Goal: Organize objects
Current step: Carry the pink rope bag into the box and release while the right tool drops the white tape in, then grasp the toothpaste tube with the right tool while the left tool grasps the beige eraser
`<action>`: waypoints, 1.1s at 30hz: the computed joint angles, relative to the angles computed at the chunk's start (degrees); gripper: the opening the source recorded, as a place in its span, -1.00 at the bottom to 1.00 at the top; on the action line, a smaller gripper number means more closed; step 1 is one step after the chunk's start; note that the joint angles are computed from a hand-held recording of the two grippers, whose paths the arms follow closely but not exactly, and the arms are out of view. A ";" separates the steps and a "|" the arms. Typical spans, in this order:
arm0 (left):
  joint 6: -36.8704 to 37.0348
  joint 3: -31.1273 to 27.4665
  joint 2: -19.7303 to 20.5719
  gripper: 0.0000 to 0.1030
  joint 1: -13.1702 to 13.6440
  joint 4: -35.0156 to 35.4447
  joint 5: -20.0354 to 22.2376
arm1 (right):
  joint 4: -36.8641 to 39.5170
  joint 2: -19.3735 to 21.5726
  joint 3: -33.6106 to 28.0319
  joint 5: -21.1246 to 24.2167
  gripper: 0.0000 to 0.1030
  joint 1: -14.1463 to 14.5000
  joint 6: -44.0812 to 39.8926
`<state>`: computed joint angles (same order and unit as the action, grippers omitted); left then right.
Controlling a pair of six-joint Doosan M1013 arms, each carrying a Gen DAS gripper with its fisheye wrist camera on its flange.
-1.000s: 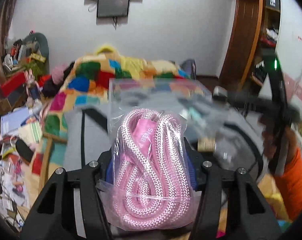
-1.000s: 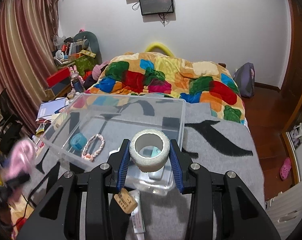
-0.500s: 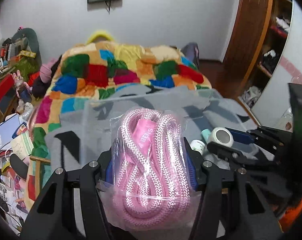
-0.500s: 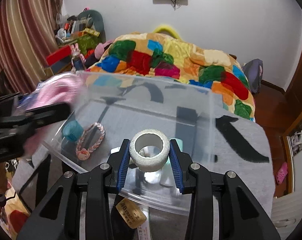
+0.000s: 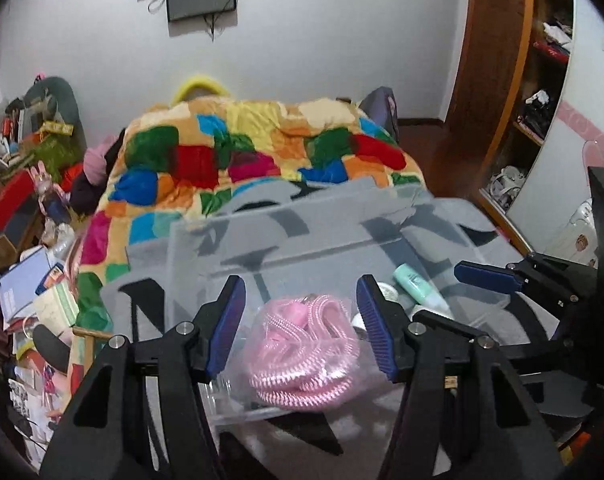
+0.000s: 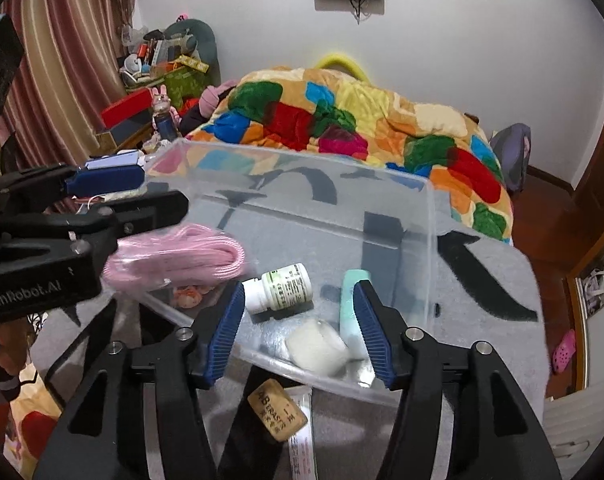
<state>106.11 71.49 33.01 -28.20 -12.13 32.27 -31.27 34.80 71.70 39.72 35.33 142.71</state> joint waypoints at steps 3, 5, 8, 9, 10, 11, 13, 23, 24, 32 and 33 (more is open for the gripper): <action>0.49 2.01 -1.56 0.29 -0.18 -0.03 -2.68 | -3.36 -1.57 1.87 -1.05 0.04 0.59 2.82; 1.29 3.40 -2.50 0.36 -0.30 -0.44 -4.11 | -6.14 -2.95 3.71 -2.12 0.05 0.96 5.56; 4.18 5.57 -3.78 0.43 -0.28 -3.30 -5.06 | -10.17 -4.96 6.55 -3.24 0.05 1.53 9.59; 4.81 6.06 -4.00 0.43 -0.30 -3.85 -5.15 | -11.46 -5.57 7.52 -3.27 0.05 1.74 10.90; 5.32 6.64 -4.26 0.43 -0.30 -4.32 -5.21 | -12.21 -5.91 8.11 -3.13 0.05 1.92 11.74; 5.84 7.17 -4.47 0.43 -0.33 -4.85 -5.14 | -12.67 -6.30 8.88 -3.02 0.05 2.05 12.40; 7.06 8.20 -4.80 0.43 -0.33 -6.19 -4.66 | -12.43 -6.71 10.00 -2.77 0.05 2.23 12.88; 8.83 10.47 -4.12 0.43 -0.95 -8.18 -0.03 | 1.73 -4.73 11.57 -4.61 -0.31 1.57 2.56; 9.03 10.19 -3.74 0.43 -0.99 -8.56 0.84 | 3.11 -4.37 11.39 -4.89 -0.41 1.41 1.39; 12.22 7.73 -1.05 0.43 -2.24 -11.35 6.34 | 4.12 -5.23 14.32 -7.99 -0.72 1.14 2.51; 12.64 7.46 -0.78 0.43 -2.48 -11.49 6.66 | 3.16 -5.56 14.94 -8.03 -0.72 1.34 3.35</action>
<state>118.74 78.96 32.24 -30.69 -23.63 38.92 -28.12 29.25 86.63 31.69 36.68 146.06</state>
